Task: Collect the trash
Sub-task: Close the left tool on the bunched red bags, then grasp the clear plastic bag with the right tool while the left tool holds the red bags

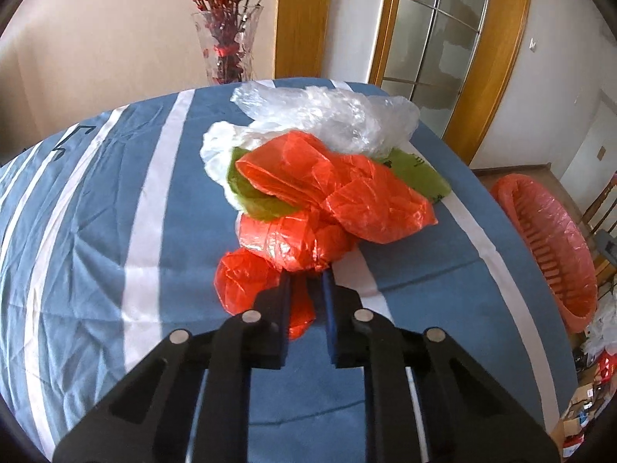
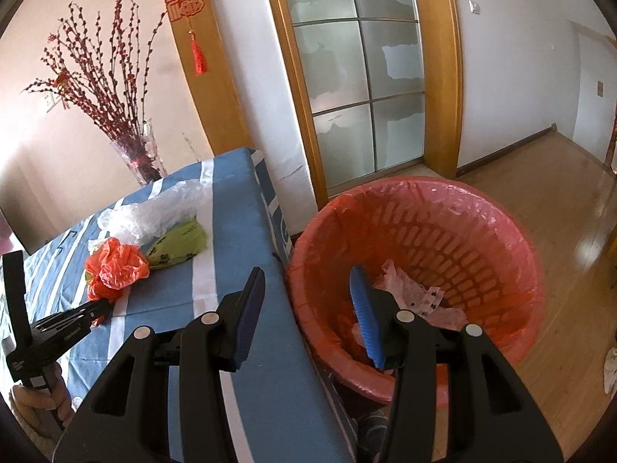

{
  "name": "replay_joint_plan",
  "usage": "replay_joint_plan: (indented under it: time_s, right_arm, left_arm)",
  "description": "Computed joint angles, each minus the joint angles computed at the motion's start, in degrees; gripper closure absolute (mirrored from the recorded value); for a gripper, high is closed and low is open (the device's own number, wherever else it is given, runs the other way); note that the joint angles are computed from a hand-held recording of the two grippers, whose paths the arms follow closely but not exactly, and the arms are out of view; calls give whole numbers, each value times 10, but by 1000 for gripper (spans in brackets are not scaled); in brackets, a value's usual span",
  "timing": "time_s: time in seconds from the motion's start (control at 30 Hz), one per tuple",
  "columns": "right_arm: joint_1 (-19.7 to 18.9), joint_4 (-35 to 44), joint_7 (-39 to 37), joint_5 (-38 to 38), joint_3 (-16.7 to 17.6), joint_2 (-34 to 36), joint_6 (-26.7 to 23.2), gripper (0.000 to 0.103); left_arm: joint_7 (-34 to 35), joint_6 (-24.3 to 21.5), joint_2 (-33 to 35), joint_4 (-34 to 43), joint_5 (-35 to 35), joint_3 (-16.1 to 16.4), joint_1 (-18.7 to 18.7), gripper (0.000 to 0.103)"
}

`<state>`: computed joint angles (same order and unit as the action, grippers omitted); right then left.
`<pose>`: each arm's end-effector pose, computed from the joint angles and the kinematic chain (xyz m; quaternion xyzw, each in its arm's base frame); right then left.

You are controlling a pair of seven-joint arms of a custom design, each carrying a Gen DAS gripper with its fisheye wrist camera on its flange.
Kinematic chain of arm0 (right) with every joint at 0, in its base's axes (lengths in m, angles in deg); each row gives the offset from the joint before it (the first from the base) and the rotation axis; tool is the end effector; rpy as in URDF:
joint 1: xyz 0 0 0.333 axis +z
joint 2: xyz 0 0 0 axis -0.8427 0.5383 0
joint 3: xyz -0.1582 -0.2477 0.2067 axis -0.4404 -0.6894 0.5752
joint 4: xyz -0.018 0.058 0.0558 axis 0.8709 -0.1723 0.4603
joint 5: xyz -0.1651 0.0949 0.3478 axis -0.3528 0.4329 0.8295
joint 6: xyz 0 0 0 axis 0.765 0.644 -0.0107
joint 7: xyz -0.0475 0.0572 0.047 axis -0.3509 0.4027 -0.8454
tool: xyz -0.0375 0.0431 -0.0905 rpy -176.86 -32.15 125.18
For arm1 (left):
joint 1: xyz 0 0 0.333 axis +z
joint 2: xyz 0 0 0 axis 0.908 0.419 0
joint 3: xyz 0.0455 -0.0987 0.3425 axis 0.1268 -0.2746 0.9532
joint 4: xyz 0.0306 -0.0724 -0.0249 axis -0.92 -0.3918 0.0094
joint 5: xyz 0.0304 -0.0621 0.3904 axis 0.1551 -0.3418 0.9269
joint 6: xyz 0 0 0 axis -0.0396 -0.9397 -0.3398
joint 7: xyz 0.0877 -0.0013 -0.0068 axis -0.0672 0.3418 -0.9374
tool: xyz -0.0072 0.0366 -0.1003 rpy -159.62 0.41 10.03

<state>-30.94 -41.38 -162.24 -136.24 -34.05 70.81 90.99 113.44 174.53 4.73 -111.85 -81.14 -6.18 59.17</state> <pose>0.5582 0.3241 0.4078 -0.5404 0.7199 -0.2755 0.3374 0.6529 -0.1309 0.3736 -0.6051 0.7138 -0.2966 0.1904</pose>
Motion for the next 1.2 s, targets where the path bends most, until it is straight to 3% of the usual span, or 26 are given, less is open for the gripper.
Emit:
replay_joint_plan:
  time_s: [0.17,0.37,0.43,0.6,0.87,1.2]
  right_arm:
    - [5,16,-17,7,3,13,9,56]
    - [21,54,-64,36,0,43,24,56]
    - [28,72,-83,50,-2,57,31,56]
    - [52,115,-132,89,-13,90,45,56]
    - [79,227,-254,183,-25,166,55,56]
    - [65,445,-455,359,4,311,19,56]
  left_arm:
    - [42,23,-19,-36,-40,-82,90,90]
    - [77,59,-45,-83,-76,-155,189,90]
    - [76,66,-50,-90,-81,-160,207,90]
    - [60,69,-51,-85,-80,-136,213,90]
    - [47,75,-33,-59,-67,-149,247,90]
    - [53,65,-10,-20,-52,-157,268,90]
